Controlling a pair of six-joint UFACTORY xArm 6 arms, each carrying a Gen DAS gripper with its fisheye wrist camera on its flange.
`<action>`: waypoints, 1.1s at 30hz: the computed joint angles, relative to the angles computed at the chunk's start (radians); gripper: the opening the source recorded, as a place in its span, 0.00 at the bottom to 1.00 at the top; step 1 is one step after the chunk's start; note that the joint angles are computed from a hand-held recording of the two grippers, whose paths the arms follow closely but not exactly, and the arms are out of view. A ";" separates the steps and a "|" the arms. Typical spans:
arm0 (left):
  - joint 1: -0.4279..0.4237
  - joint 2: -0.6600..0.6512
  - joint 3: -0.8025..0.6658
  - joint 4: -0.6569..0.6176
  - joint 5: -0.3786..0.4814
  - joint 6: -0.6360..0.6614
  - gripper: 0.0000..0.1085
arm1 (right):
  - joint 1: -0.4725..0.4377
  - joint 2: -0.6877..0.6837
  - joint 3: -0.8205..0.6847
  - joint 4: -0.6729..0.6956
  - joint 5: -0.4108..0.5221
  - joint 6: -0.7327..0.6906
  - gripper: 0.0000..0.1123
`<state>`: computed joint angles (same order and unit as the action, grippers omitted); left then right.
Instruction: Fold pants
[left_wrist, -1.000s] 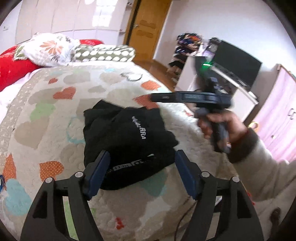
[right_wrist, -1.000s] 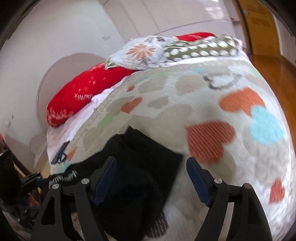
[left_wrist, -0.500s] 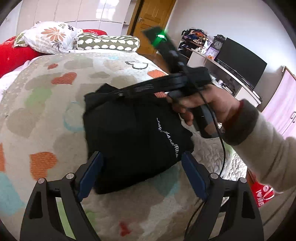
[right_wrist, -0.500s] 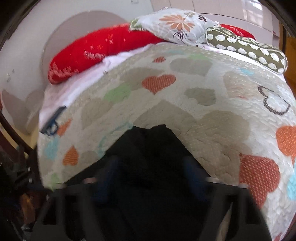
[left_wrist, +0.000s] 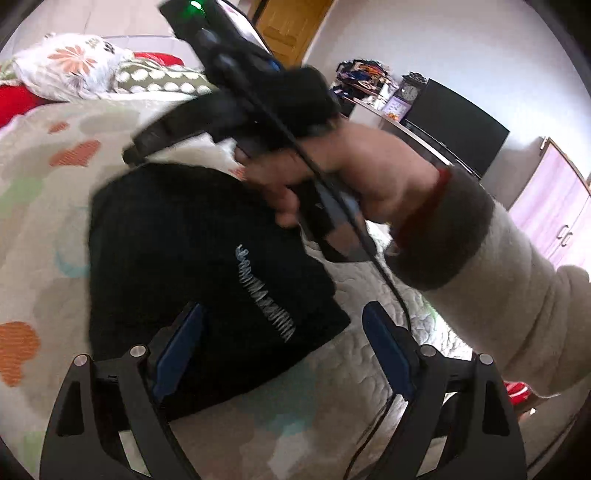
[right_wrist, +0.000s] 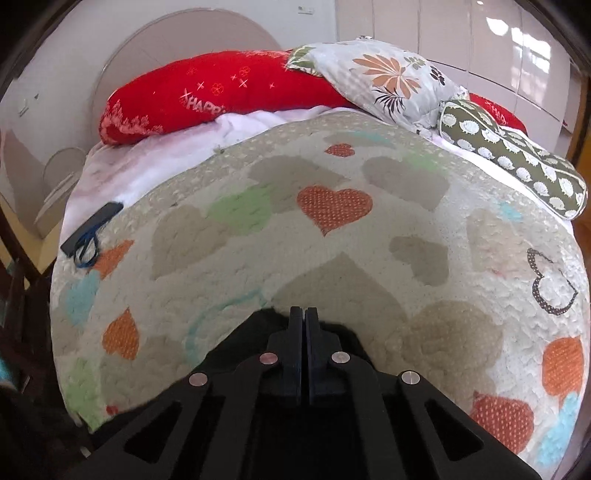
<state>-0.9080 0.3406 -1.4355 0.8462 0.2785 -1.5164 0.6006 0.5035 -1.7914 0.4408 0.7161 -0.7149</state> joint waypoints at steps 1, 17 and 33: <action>-0.008 0.013 -0.022 0.009 0.031 0.007 0.81 | -0.005 0.014 -0.015 -0.028 -0.005 0.041 0.00; -0.032 -0.184 0.141 0.077 0.236 -0.102 0.81 | -0.231 -0.473 0.584 0.335 0.036 -0.122 0.54; -0.004 -0.152 0.123 0.070 0.199 -0.182 0.82 | -0.172 -0.474 0.667 0.153 -0.156 -0.051 0.05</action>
